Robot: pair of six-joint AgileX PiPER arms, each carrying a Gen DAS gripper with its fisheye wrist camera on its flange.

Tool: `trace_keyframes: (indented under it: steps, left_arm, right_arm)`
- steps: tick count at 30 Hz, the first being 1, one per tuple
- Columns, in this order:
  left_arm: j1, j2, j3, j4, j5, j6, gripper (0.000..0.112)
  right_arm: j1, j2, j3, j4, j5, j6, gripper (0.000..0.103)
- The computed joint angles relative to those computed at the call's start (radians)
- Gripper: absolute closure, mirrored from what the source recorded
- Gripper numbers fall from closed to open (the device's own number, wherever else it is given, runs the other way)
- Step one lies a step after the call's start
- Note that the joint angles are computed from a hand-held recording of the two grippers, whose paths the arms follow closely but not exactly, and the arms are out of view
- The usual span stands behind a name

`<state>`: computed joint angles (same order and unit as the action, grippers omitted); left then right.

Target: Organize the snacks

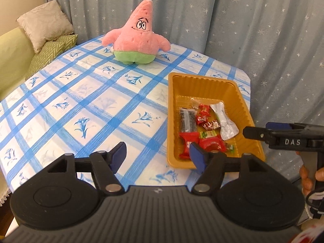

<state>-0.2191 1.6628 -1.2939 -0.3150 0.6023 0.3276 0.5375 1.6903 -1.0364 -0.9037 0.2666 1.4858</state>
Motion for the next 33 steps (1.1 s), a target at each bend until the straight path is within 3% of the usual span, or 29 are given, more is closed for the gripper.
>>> trace_keyframes:
  steps: [4, 13, 21, 33]
  left_arm:
    - [0.018, -0.06, 0.053, -0.003, 0.011, 0.025, 0.039]
    - [0.158, -0.192, 0.165, -0.135, 0.096, 0.233, 0.039]
    - [0.382, -0.281, 0.241, -0.269, 0.246, 0.507, 0.039]
    - [0.712, -0.321, 0.284, -0.363, 0.462, 0.825, 0.039]
  right_arm:
    - [0.087, -0.046, -0.003, 0.073, 0.085, -0.005, 0.013]
    - [0.337, -0.05, -0.086, 0.023, 0.318, 0.174, 0.013]
    - [0.536, 0.071, -0.273, 0.083, 0.549, 0.253, 0.013]
    - [0.709, 0.267, -0.574, 0.147, 0.747, 0.299, 0.013]
